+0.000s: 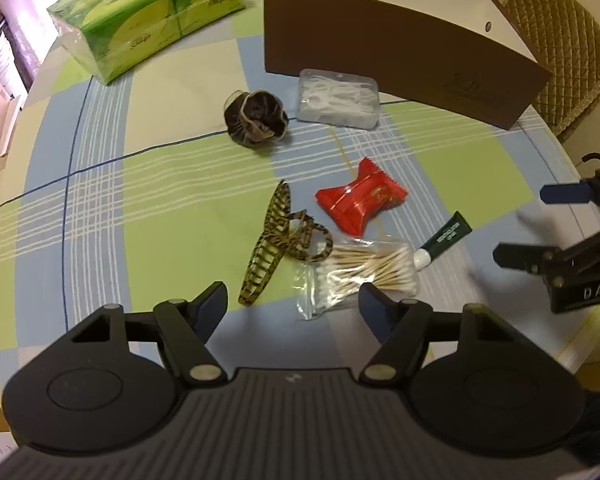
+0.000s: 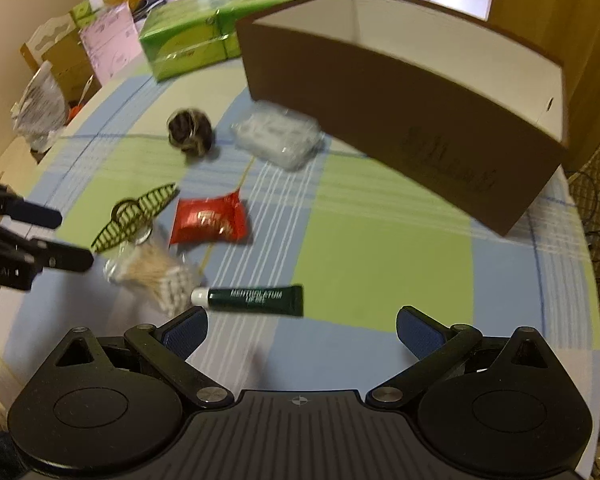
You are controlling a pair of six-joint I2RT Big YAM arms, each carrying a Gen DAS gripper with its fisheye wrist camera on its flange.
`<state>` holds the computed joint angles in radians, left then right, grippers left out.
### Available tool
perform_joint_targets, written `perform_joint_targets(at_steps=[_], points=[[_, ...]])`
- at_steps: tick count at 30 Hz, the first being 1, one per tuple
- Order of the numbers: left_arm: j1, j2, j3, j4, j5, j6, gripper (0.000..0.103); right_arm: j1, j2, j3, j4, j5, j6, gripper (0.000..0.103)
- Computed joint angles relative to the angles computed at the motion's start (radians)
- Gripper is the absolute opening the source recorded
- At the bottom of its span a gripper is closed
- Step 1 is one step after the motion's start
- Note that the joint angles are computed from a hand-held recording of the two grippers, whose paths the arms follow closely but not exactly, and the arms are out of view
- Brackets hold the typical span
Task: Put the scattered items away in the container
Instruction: 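Move the right tool to the green lip gel tube while the left tool approaches the leopard-print clip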
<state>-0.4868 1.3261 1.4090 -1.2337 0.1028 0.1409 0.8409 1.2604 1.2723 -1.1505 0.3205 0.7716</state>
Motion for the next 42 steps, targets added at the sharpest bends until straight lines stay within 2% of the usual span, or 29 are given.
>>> perform_joint_targets(at_steps=[5, 20, 25, 30, 33, 39, 42], points=[[0.008, -0.008, -0.017, 0.019, -0.002, 0.006, 0.068, -0.004, -0.001, -0.037, 0.052, -0.016, 0.008, 0.103], [0.032, 0.021, -0.002, 0.018, -0.008, -0.002, 0.068, -0.006, 0.041, -0.079, 0.203, -0.037, 0.007, 0.103], [0.038, 0.039, 0.011, 0.009, -0.005, 0.0, 0.068, -0.003, 0.062, -0.083, 0.218, -0.021, 0.033, 0.103], [0.043, 0.063, 0.027, 0.0, -0.004, 0.007, 0.068, 0.005, 0.078, -0.081, 0.229, 0.024, 0.019, 0.103], [0.045, 0.074, 0.035, -0.001, 0.001, 0.014, 0.068, 0.008, 0.096, -0.067, 0.209, 0.043, -0.001, 0.103], [0.044, 0.095, 0.053, 0.003, 0.008, 0.025, 0.068, 0.027, 0.118, -0.048, 0.174, 0.103, -0.034, 0.087], [0.045, 0.102, 0.057, 0.003, 0.014, 0.029, 0.068, 0.032, 0.117, -0.05, 0.175, 0.112, -0.022, 0.086]])
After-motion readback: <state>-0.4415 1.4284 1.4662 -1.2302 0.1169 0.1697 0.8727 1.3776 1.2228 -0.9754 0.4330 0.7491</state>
